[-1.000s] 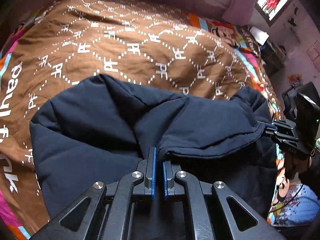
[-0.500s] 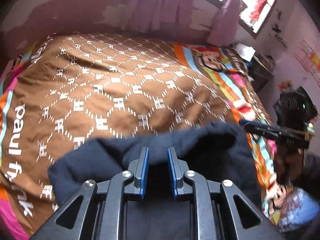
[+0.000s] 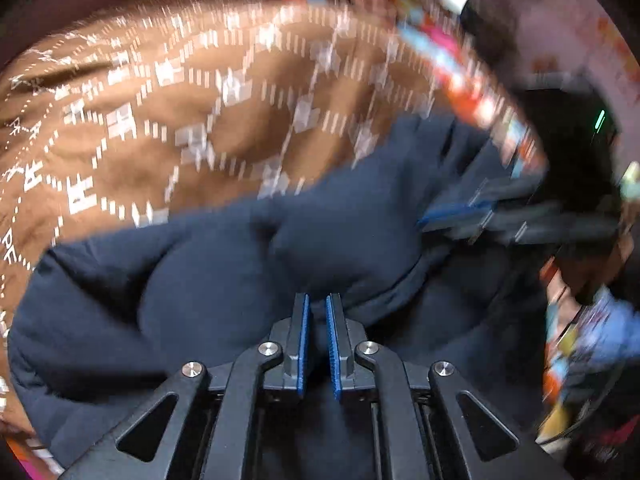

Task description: Fold large clothes

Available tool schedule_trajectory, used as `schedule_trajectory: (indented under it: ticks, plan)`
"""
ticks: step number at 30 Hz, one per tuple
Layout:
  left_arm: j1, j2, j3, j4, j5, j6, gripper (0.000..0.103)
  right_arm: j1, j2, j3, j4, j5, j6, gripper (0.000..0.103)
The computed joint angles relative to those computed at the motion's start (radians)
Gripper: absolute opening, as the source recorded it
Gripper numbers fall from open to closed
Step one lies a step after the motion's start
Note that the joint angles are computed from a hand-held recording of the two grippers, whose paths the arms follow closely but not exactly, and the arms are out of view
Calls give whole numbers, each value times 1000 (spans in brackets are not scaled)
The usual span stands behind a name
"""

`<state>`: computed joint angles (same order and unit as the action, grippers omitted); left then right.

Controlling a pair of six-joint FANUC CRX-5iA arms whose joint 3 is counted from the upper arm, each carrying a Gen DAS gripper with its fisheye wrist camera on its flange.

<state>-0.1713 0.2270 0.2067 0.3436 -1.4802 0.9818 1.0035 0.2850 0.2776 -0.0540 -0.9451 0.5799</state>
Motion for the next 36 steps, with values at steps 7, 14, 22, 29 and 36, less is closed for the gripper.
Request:
schedule_trajectory:
  ticks: [7,14,22,29,36]
  plan:
    - [-10,69,19,-55,2,181,3,-16,124,118,-19,-128,9,0]
    - [-50,-5,-87,-127,159,198,3,31,215,160,108,-161,-44,0]
    - [5,-237,-290,-83,346,95,3,63,86,50,182,-168,-187,0]
    - [-52,-166,-224,-191,309,201,3,55,25,-154,199,95,-373,0]
    - [6,-340,-379,-44,386,276,22,143,-39,-268,470,156,-569,32]
